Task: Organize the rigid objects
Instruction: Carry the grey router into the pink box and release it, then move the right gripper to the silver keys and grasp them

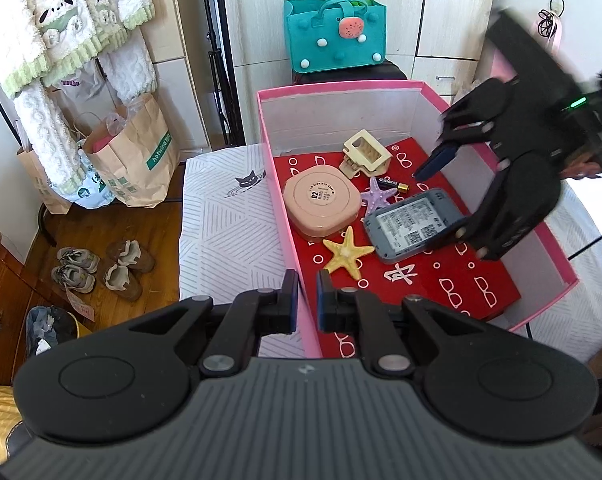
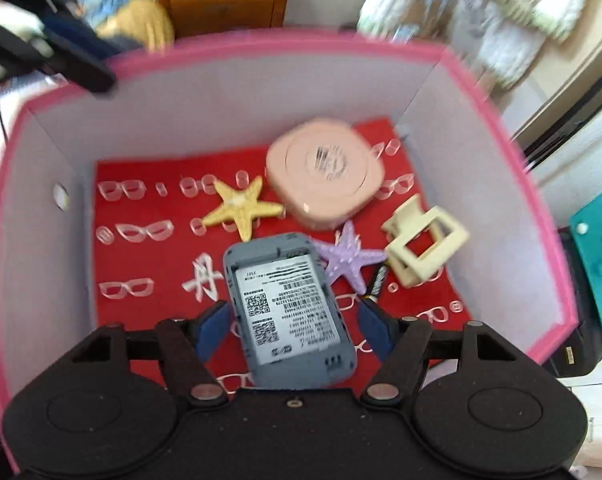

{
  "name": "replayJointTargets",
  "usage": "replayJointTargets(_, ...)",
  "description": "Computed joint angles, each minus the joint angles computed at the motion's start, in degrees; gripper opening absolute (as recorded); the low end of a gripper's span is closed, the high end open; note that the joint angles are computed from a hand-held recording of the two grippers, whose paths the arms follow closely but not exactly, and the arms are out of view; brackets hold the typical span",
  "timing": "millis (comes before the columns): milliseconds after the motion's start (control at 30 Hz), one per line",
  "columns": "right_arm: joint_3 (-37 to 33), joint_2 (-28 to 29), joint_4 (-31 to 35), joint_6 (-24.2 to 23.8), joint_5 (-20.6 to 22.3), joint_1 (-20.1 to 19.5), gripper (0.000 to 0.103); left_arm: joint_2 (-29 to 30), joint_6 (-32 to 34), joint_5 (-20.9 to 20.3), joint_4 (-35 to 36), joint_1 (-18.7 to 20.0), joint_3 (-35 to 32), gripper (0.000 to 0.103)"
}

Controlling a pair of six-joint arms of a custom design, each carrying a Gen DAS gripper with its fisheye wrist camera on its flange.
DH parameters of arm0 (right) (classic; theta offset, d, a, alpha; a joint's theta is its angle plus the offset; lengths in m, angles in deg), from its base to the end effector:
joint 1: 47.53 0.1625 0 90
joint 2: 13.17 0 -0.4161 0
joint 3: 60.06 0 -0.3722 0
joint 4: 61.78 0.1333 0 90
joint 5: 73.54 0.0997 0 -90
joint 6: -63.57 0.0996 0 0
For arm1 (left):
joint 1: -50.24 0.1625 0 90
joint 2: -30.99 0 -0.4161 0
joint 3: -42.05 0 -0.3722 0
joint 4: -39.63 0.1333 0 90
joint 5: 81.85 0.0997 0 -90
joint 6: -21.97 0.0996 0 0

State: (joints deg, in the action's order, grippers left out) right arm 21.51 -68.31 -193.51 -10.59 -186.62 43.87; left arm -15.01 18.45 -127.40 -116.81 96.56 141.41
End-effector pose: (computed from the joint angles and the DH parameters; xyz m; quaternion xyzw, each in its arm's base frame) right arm 0.1111 -0.6890 0.2762 0.5739 -0.7838 -0.0126 0.2370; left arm -0.2844 -0.5918 0.1165 0.2753 0.8786 -0.2471 0.3021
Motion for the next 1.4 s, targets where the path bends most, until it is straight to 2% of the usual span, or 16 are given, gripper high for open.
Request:
replayJointTargets(167, 6.39, -9.17, -4.41, 3.02, 12.52, -2.76, 0.075, -0.18, 0.66, -0.66, -0.46, 0.26, 0.21, 0.008)
replayJointTargets(300, 13.79, -15.77, -13.23, 4.95, 21.81, -7.05, 0.076, -0.12, 1.39, -0.83, -0.94, 0.40, 0.27, 0.008)
replayJointTargets(500, 21.53, -19.30, -25.81, 7.08, 22.92, -11.95, 0.076, -0.02, 1.53, -0.83, -1.05, 0.43, 0.23, 0.008)
replayJointTargets(667, 24.70, -20.93, -26.01, 10.52, 22.18, -15.70, 0.074, 0.04, 1.44, -0.72, -1.13, 0.41, 0.23, 0.008)
replayJointTargets(833, 27.25, -19.40, -29.64, 13.26, 22.83, -18.43, 0.054, 0.13, 1.25, -0.73, -1.05, 0.43, 0.08, 0.008)
replayJointTargets(900, 28.09, -18.48, -31.67, 12.71, 22.07, -18.68, 0.046, 0.10, 1.34, -0.62, -0.93, 0.42, 0.09, 0.008)
replayJointTargets(1033, 28.48, -16.80, -34.10, 9.13, 20.05, -18.11, 0.043, 0.15, 1.42, -0.30, -0.40, 0.49, -0.05, 0.009)
replayJointTargets(1167, 27.92, -15.12, -35.82, 8.56, 17.32, -17.08, 0.044, 0.13, 1.38, -0.42, -0.58, 0.52, 0.03, 0.008)
replayJointTargets(1300, 25.85, -14.36, -32.61, 12.44, 16.70, -16.78, 0.040, 0.15, 1.32, -0.40, -0.44, 0.50, -0.08, 0.009)
replayJointTargets(1333, 25.68, -14.33, -32.45, 13.03, 16.68, -16.77, 0.031, 0.14, 1.33, -0.37, -0.38, 0.48, -0.07, 0.008)
replayJointTargets(1400, 25.66, -14.37, -32.45, 14.18, 16.63, -16.81, 0.028, 0.12, 1.42, -0.32, -0.41, 0.48, -0.04, 0.008)
